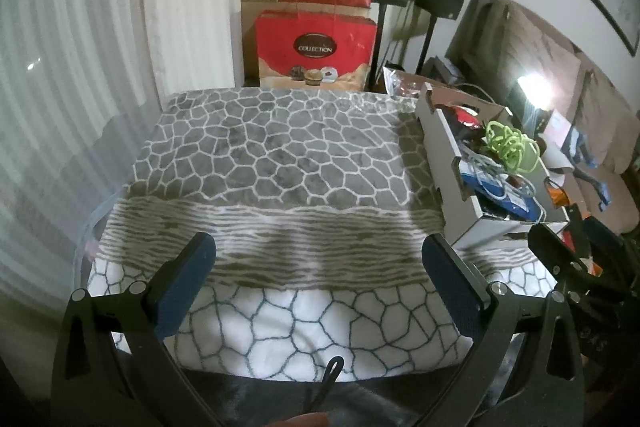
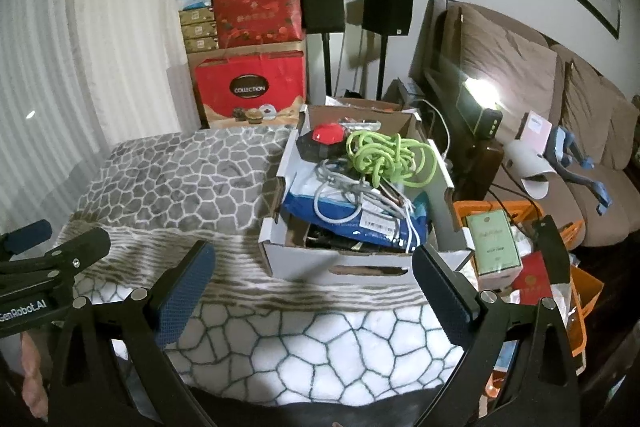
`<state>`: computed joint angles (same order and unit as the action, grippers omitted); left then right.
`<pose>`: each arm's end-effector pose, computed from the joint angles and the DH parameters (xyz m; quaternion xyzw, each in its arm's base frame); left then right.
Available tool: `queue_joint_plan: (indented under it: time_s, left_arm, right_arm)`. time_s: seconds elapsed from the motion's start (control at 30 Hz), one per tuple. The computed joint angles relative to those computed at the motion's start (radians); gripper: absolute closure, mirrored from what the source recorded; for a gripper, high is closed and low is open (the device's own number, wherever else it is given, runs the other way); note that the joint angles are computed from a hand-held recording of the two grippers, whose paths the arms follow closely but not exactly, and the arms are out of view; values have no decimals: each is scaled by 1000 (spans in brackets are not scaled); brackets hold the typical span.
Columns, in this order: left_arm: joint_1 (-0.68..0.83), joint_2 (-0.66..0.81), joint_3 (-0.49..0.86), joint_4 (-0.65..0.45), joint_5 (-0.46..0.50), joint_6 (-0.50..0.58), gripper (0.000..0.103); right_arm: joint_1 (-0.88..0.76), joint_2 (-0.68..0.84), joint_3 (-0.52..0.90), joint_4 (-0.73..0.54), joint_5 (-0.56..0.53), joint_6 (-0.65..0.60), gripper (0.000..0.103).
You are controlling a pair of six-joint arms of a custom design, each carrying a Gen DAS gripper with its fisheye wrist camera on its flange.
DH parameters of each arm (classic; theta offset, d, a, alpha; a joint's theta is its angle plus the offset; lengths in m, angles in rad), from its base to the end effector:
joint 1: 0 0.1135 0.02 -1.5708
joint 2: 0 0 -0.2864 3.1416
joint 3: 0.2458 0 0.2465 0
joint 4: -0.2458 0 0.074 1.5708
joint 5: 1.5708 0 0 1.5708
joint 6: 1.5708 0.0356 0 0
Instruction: Organize objects
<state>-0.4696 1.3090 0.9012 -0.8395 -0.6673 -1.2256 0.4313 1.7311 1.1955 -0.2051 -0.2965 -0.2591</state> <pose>0.2075 -0.0806 0.2537 -0.3932 0.8472 0.0998 0.3430 0.3424 0.1690 0.2529 -0.3623 0.8315 0.1690 0.3857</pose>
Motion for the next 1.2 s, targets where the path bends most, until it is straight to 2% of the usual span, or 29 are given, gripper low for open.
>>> queue_joint_plan:
  time_s: [1.2]
  left_arm:
    - [-2,35,13,-3,-13,-9,0]
  right_arm:
    - [-9,0,-7,10,3,16,3]
